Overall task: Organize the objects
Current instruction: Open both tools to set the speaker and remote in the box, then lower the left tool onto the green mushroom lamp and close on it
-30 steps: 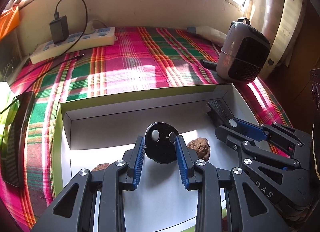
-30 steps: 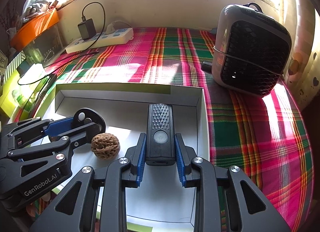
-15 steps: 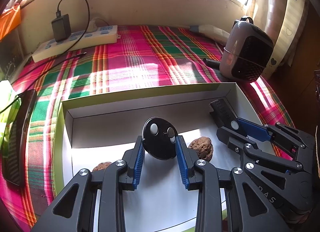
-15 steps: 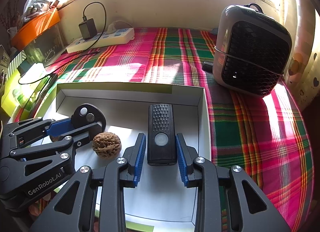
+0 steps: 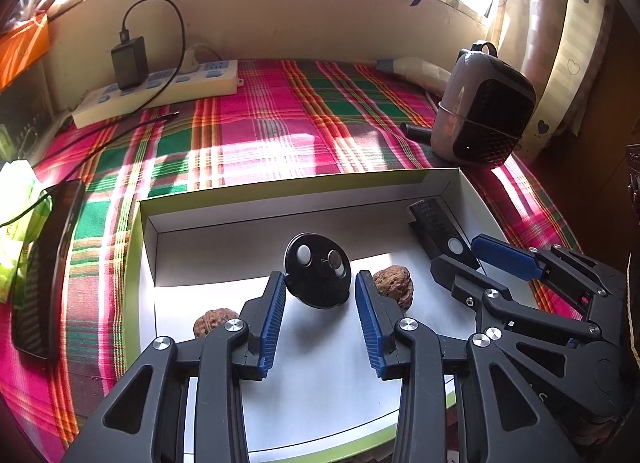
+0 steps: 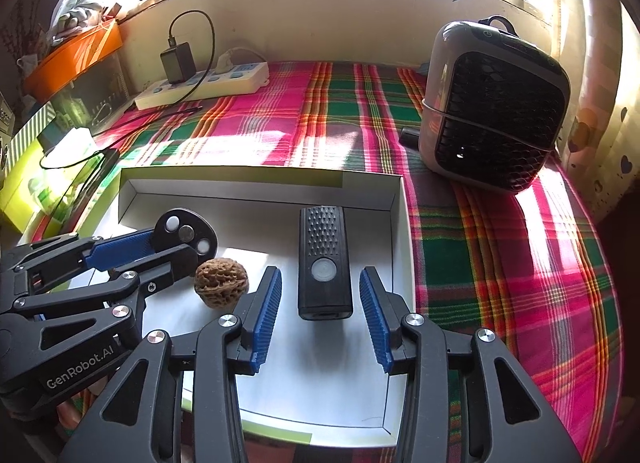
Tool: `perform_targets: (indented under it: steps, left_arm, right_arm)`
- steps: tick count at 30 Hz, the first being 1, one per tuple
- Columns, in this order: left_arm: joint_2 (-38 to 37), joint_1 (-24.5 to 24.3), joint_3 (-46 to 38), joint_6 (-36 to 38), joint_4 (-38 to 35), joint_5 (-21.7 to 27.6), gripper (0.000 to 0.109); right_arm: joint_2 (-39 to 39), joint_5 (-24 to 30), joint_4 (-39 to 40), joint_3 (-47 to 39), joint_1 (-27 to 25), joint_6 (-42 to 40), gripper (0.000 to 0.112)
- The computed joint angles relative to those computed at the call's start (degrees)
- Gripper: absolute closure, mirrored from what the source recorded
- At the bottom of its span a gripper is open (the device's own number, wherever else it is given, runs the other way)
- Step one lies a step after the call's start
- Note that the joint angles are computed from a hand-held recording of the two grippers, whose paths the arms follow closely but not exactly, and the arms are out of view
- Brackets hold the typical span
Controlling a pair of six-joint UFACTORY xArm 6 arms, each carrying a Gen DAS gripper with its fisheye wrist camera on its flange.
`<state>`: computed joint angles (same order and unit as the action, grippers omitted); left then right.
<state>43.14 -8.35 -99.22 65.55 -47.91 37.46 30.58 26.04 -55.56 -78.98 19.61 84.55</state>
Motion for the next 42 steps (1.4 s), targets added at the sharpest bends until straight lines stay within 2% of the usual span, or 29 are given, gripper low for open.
perform_targets:
  steps: [16, 27, 31, 42]
  left_arm:
    - [-5.57, 1.48, 7.42, 4.30, -4.07, -1.15, 0.073]
    - [-11.11, 3.80, 14.17, 10.81, -11.85, -1.61, 0.073]
    - [-13.49, 4.40, 17.54, 14.44, -14.98, -3.31, 0.073]
    - [-17.42, 8.29, 23.51, 20.84, -20.85, -0.68, 0.072]
  right_arm:
    - [-4.70, 1.10, -4.75, 4.83, 2.09, 6.87, 0.068]
    - [-8.69, 2.19, -9.54, 9.05, 4.08, 13.52, 0.068]
    - [-9.98, 2.68, -11.28, 10.55, 5.02, 16.02, 0.068]
    - [-12.64, 3.99, -15.52, 14.24, 7.46, 21.76, 0.068]
